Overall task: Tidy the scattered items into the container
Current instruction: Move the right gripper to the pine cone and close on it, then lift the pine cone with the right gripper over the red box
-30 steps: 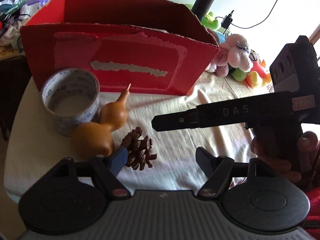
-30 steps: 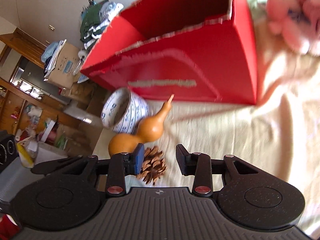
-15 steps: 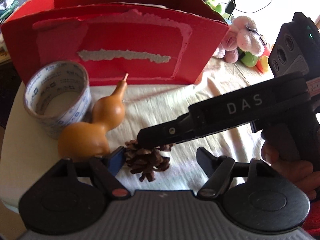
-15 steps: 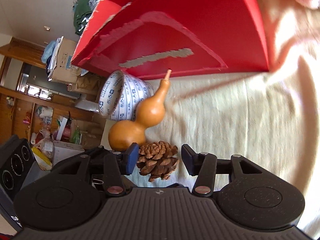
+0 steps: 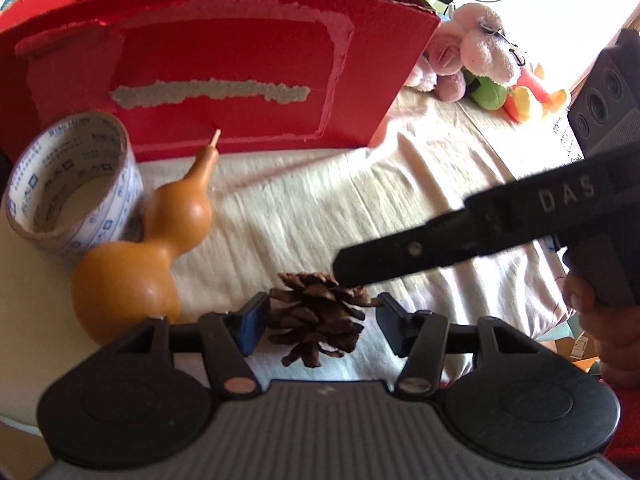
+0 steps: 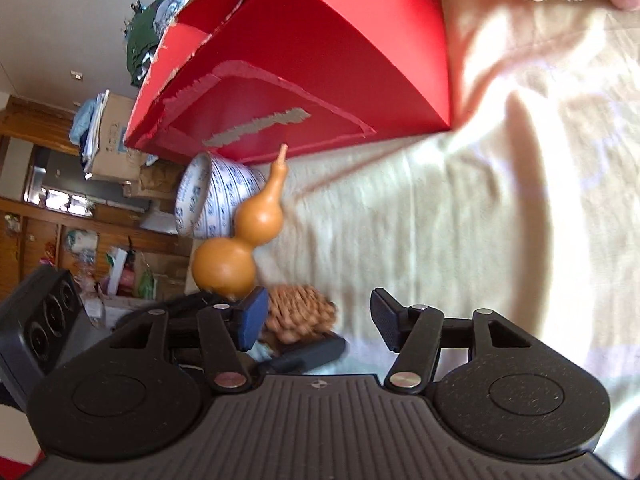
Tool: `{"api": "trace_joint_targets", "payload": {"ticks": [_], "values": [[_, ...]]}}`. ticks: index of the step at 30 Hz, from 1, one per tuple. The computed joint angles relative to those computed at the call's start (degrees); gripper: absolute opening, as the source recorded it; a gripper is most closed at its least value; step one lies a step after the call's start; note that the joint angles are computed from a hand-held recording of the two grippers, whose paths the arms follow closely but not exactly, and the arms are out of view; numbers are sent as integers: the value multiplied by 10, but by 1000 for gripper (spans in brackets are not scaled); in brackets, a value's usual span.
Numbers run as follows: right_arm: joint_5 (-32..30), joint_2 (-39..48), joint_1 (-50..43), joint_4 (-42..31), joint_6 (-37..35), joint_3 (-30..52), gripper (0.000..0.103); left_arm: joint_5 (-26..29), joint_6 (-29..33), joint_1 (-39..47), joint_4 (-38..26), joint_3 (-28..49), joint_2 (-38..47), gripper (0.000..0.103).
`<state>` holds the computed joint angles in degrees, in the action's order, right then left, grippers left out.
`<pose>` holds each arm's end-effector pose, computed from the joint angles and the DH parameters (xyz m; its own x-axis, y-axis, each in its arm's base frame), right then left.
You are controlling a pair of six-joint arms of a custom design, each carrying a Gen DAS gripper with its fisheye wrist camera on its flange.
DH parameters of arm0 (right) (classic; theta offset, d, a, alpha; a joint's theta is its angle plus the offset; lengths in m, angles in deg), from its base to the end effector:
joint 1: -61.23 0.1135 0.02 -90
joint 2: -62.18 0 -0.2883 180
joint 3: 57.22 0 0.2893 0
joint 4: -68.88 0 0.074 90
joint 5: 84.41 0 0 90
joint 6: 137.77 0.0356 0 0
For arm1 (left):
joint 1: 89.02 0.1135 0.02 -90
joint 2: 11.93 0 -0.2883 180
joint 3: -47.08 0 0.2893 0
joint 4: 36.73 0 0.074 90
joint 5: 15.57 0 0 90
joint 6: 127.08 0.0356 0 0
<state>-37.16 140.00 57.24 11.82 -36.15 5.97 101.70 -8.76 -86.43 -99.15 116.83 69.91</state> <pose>0.2716 0.0053 0.2272 -0.9602 0.2152 -0.1779 0.0324 0.7188 0.6945 0.2906 -0.0032 0.2365 -0.8085 0.3855 -0.4446 0.5289 0.8072 -0.2620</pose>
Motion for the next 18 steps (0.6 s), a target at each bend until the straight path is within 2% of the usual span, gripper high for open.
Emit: {"api": "trace_joint_targets", "payload": {"ticks": [1, 2, 4, 7, 12, 18], "values": [[-6, 4, -4, -7, -8, 0, 62, -1, 0, 1, -1, -1, -2, 60], [-13, 10, -7, -13, -14, 1, 62, -2, 1, 2, -2, -2, -4, 67], [-25, 19, -6, -15, -19, 6, 62, -10, -2, 0, 2, -9, -11, 68], [-39, 31, -1, -11, -17, 9, 62, -13, -15, -1, 7, -17, -9, 66], [-57, 46, 10, -24, -39, 19, 62, -30, -26, -9, 25, -34, -29, 49], [-58, 59, 28, -12, -35, 19, 56, -54, -33, -27, 53, -61, -61, 49]]}}
